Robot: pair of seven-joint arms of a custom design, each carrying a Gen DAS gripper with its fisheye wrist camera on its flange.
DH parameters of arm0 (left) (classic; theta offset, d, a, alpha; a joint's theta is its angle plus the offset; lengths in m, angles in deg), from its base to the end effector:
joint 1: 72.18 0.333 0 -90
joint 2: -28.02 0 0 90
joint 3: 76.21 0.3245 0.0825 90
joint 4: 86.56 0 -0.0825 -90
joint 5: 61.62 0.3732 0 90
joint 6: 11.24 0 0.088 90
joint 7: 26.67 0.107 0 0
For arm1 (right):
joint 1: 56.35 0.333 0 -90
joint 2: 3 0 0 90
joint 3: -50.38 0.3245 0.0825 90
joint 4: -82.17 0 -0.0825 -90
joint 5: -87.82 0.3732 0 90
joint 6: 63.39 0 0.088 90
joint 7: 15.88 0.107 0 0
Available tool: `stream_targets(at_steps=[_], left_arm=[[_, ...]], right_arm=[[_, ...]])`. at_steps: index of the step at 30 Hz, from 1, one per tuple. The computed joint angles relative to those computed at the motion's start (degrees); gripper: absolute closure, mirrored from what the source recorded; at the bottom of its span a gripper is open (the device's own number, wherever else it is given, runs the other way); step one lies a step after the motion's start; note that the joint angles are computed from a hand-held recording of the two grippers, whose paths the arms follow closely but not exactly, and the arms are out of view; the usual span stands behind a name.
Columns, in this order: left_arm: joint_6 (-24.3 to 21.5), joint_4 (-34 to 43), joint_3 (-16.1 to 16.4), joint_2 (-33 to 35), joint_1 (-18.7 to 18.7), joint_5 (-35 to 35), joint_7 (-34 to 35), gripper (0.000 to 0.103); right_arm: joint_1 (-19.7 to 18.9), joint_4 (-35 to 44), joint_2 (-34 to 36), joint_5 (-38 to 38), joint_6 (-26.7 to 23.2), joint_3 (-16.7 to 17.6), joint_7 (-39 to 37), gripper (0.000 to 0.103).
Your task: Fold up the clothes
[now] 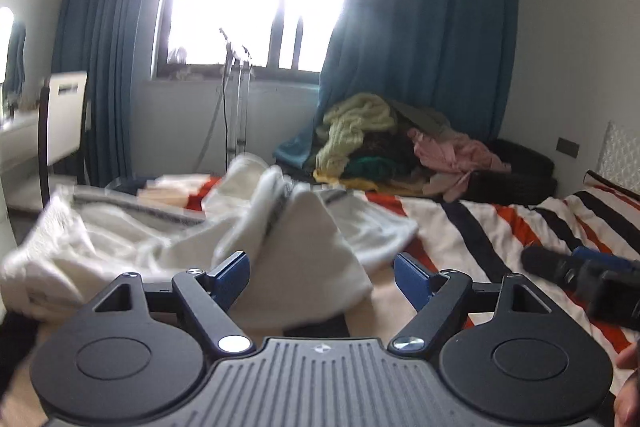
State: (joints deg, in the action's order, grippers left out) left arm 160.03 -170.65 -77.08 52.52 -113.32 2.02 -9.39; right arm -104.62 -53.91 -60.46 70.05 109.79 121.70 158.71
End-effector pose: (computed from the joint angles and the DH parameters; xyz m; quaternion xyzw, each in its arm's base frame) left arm 0.4887 -0.5223 0.5455 -0.4333 0.7086 -0.5050 0.2347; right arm 0.3918 0.3302 0.5008 -0.4301 0.6573 -0.4454 0.4297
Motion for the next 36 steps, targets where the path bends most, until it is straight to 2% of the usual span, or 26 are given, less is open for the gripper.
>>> stream_targets(at_steps=[4, 6, 7, 10, 14, 16, 21, 25, 28, 30, 34, 36], left_arm=[[-2.4, -1.5, 0.2, -0.1, -0.6, -0.6, -3.4, 0.022], [-4.2, -2.0, -0.7, -0.5, 0.0, -1.7, -3.3, 0.022], [-4.6, -2.0, -1.6, -0.6, 1.1, -3.3, -1.6, 0.022], [-6.2, -2.0, -2.3, -1.7, 1.6, -4.3, -0.3, 0.022], [-8.6, -0.9, -3.8, -2.4, 1.8, -5.1, 2.8, 0.021], [-8.2, -0.5, -4.5, -2.2, 2.2, -6.1, 3.9, 0.019], [-9.1, 0.5, -3.3, -0.4, 1.0, -5.3, 4.7, 0.019], [-9.3, 2.7, -4.4, 3.0, 2.5, -11.1, 7.4, 0.019], [-10.1, 6.8, -3.6, 7.3, 2.4, -16.3, 7.6, 0.019], [-9.1, 9.9, -2.5, 10.6, 2.3, -19.1, 7.6, 0.019], [-9.4, 18.8, 1.2, 18.2, 0.4, -20.6, 11.8, 0.019], [-10.1, 26.0, -0.2, 23.3, 1.5, -24.6, 16.6, 0.019]], right_arm=[[0.9, -3.4, -2.3, 1.2, 1.1, -0.9, 2.7, 0.007], [1.1, -4.8, -4.8, 1.9, 1.3, -1.2, 4.9, 0.007], [1.0, -5.0, -5.4, 1.8, 1.0, -1.2, 5.3, 0.007], [0.3, -5.4, -5.2, 1.6, 2.0, -1.0, 6.3, 0.007], [1.3, -6.3, -4.9, 1.4, 3.1, -1.2, 6.9, 0.007], [1.8, -6.7, -4.8, 1.4, 3.6, -1.2, 7.1, 0.007], [3.0, -7.7, -5.0, 1.2, 4.1, -1.5, 7.0, 0.007], [3.0, -7.8, -4.4, 1.4, 3.7, -1.3, 7.6, 0.007], [3.3, -8.1, -3.7, 1.8, 3.3, -1.0, 8.4, 0.007], [3.4, -8.2, -2.6, 2.2, 2.8, -0.7, 9.4, 0.007], [2.1, -6.7, -0.1, 1.2, 0.5, 0.6, 9.5, 0.007], [0.8, -5.0, 0.3, 0.1, -2.1, 1.9, 8.8, 0.007]])
